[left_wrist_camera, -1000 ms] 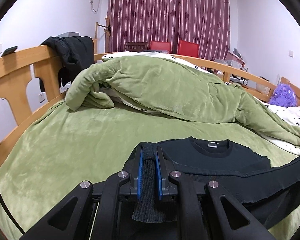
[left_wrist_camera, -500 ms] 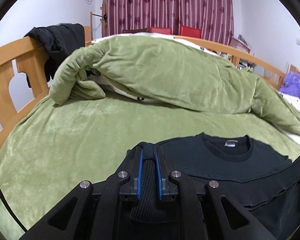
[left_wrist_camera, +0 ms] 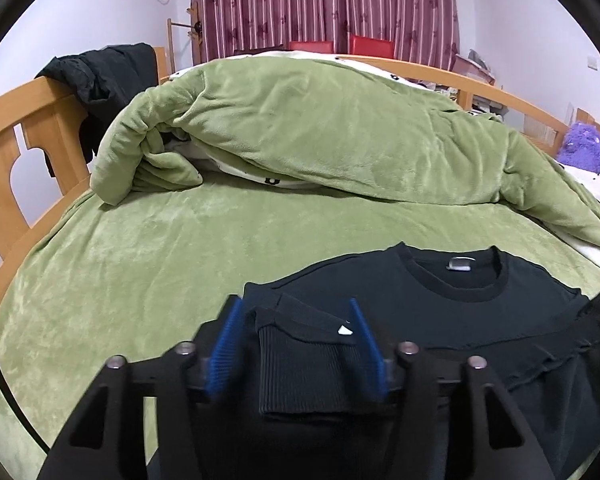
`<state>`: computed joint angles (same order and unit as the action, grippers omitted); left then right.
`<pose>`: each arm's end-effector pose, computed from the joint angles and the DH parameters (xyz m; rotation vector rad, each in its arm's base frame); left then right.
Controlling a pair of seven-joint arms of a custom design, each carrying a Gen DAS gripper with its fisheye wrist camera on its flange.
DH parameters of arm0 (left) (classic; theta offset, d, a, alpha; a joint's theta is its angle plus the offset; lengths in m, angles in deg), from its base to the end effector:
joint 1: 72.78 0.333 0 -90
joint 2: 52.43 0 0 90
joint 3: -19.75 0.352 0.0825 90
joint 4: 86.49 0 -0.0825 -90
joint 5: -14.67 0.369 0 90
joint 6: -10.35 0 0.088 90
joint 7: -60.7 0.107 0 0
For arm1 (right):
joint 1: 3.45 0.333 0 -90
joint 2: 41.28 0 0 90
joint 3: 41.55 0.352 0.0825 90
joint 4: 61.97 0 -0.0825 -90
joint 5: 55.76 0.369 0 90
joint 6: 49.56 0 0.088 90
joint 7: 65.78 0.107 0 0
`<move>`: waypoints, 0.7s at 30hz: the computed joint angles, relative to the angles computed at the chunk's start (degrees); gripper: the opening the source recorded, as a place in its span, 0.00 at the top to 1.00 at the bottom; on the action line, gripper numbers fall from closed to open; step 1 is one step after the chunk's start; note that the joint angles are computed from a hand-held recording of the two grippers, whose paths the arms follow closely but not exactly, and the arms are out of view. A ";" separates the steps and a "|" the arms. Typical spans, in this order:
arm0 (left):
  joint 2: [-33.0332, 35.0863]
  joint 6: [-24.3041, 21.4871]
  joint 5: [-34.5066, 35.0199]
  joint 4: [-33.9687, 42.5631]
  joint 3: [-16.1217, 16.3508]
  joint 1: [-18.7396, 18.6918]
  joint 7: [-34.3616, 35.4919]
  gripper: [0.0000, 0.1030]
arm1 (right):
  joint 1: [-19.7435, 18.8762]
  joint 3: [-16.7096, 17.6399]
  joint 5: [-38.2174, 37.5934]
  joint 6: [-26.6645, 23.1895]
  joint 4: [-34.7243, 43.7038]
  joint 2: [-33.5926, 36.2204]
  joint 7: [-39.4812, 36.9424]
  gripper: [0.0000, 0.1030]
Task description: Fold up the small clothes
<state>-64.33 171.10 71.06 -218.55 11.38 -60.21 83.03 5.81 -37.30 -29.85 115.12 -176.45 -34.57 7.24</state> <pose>0.4969 -0.0080 0.5356 -1.9331 1.2627 -0.5609 0.6051 0.1179 0.5305 -1.8033 1.5704 -0.4335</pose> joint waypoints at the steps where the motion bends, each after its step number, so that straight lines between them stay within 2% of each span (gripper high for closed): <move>1: -0.69 -0.04 0.00 -0.59 -0.03 -0.10 0.06 0.45 | 0.16 -0.02 -0.58 0.20 -1.03 -0.94 -0.11 0.58; 4: -3.87 -0.67 -0.87 -3.56 -0.46 -0.24 0.43 0.40 | 0.51 -0.25 -0.65 0.11 -4.32 -3.95 -1.24 0.57; 11: -12.72 0.05 -6.25 -13.34 -1.42 1.28 2.82 0.39 | 3.39 -3.04 3.30 4.36 -16.48 -12.41 -7.60 0.52; 18: -21.32 0.72 -13.38 -21.50 -3.00 3.35 7.38 0.39 | 5.27 -5.29 -1.40 6.97 -26.83 -19.21 -4.73 0.52; 21: -25.46 1.51 -17.46 -25.71 -1.79 2.66 10.13 0.39 | 6.85 -6.99 -2.12 8.19 -30.48 -21.62 -4.54 0.52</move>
<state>-89.79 172.60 53.60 -244.26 9.59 -57.55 93.16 12.66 -44.29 -31.97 123.32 -206.93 -56.19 2.70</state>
